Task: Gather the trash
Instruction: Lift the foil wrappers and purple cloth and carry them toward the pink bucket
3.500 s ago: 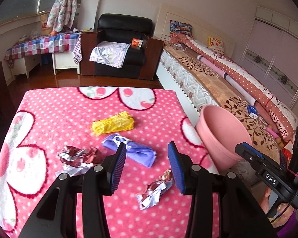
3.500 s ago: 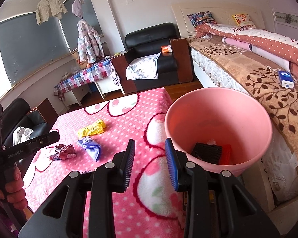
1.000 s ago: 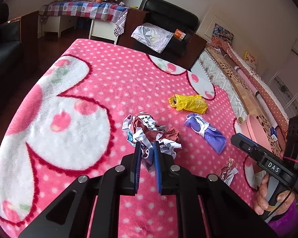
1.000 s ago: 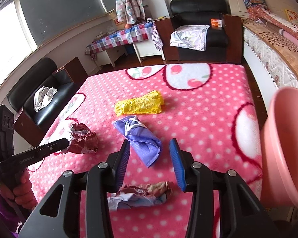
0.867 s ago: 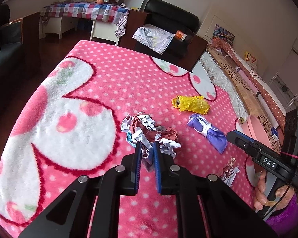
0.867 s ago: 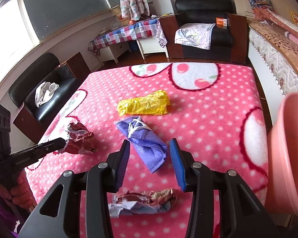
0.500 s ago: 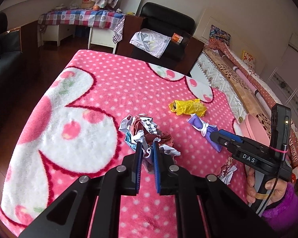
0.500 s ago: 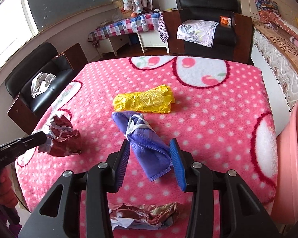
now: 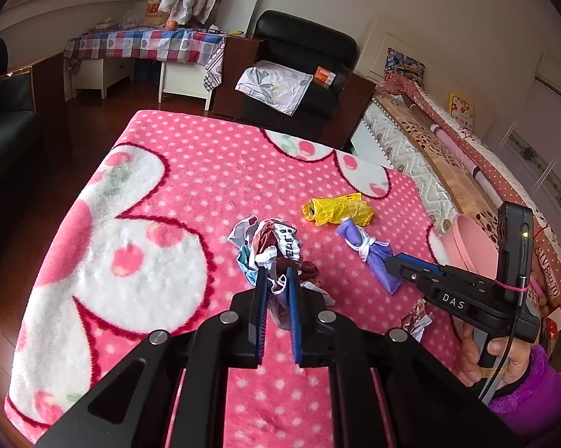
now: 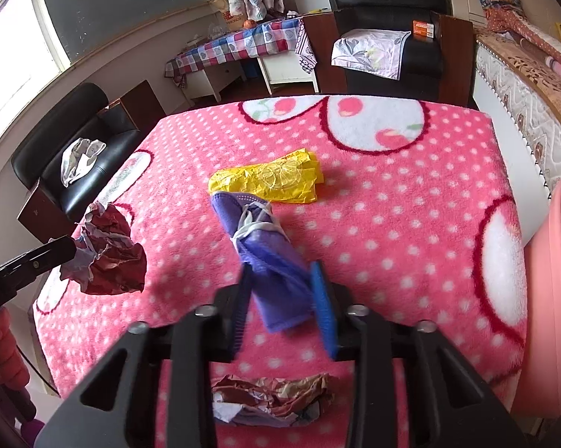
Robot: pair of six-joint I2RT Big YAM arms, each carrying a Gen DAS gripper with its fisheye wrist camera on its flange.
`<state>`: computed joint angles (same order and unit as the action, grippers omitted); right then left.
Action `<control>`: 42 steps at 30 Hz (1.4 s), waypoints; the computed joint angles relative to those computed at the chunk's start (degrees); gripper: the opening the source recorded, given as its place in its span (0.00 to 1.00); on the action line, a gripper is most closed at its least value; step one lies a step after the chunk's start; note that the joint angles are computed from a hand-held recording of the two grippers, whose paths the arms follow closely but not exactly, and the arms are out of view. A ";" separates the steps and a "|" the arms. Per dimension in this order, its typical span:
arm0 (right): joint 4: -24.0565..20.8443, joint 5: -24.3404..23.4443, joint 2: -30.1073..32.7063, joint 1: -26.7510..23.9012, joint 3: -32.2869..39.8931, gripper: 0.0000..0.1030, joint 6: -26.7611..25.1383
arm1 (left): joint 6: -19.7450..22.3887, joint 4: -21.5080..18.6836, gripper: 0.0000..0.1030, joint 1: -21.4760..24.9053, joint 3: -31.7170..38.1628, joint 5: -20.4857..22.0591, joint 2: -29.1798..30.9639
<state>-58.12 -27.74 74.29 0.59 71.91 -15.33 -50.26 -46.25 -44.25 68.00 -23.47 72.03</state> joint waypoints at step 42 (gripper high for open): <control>1.56 -1.31 -2.05 1.97 -1.27 0.22 1.90 | 3.77 1.81 0.09 0.03 3.15 0.82 1.35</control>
<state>-56.56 -29.04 72.24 2.56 70.64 -13.42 -46.49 -44.44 -44.22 71.15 -22.65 73.39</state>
